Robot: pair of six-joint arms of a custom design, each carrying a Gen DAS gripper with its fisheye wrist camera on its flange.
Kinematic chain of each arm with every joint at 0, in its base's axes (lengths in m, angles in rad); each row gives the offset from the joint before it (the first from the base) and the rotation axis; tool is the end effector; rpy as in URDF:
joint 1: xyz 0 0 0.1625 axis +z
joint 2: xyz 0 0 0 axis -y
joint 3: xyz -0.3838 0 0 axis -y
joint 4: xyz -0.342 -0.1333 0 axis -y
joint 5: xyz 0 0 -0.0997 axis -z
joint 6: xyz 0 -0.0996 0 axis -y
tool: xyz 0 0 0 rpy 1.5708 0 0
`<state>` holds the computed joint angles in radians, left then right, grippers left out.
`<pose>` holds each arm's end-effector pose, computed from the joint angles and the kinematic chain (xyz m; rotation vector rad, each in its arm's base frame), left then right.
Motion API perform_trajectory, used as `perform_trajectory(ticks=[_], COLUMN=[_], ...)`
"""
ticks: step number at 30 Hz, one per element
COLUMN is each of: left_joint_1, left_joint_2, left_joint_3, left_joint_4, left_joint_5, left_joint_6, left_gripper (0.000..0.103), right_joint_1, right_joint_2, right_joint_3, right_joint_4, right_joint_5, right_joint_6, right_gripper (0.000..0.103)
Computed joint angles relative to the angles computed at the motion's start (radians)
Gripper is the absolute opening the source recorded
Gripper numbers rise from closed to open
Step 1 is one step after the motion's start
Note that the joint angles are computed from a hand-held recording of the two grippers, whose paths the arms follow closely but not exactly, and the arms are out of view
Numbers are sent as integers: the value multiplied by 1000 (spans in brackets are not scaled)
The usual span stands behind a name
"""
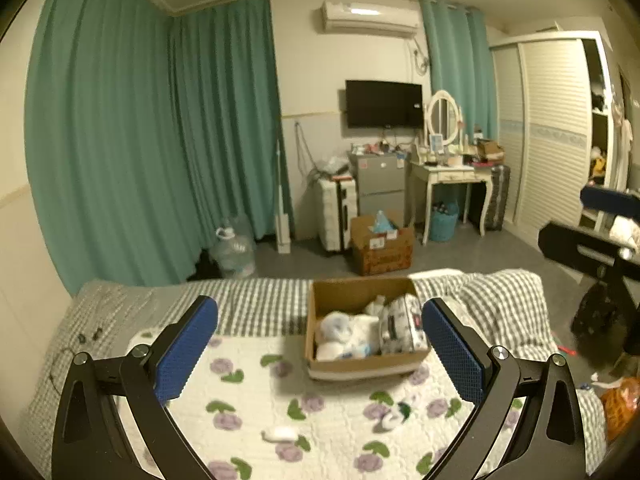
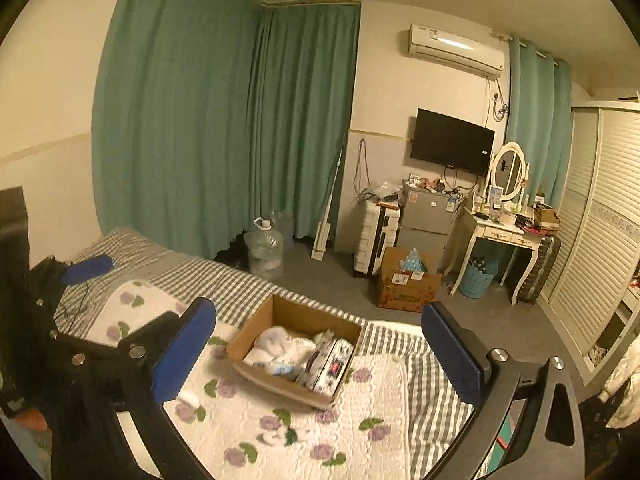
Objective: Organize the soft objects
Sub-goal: 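Move both tools back toward the last items on the quilt, then grasp the white cotton ball with the left tool while the right tool grasps the green-tied white sock bundle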
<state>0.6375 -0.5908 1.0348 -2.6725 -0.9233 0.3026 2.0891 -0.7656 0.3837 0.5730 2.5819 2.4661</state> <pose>-0.4917 -0.6048 0.2275 1.2248 2.2211 -1.0798 0.3531 -0.5205 0.4480 0.3124 -1.8365 1.3202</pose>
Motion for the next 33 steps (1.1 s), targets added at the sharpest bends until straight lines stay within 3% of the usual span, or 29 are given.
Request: perform_trajectory(ticks=[4,9,13,18,21,24,28,29,31,33], left_joint_1=[30,105,153,206,239,258,264,264,263,265], left_joint_2=[-27,36,131,193,222,248,261,261,266,270], left_joint_3=[94,101,44,42,33,0,-16,-13,-15,-21], left_joint_4=[-33,-24,6,-3,23,78,107,110,123,140], left_joint_5=[-16,-7,23,44,67,98,101,102,113,121], left_joint_6=[-24,-62,-63,-61,-77,-101,-112,-113,-114,-123], left_gripper=[103,103,103,103,102,101,96,95,78,72], right_joint_1=[-15,-109,-214,-337,-396,-452,-488,-492,-495,-499], right_joint_2=[-43,-66,8,107,132,115,151,153,171,185], right_joint_3=[149,315,273,208,227,320,296,297,275,260], right_joint_4=[-17,-70,9,47,20,-38,21,27,53,74], right_joint_5=[-3,-39,-100,-172,-196,-232,-238,-248,-257,-275], right_joint_6=[81,153,226,241,254,276,331,342,352,361], right_gripper=[103,103,103,103,103,103,103,103,103,103])
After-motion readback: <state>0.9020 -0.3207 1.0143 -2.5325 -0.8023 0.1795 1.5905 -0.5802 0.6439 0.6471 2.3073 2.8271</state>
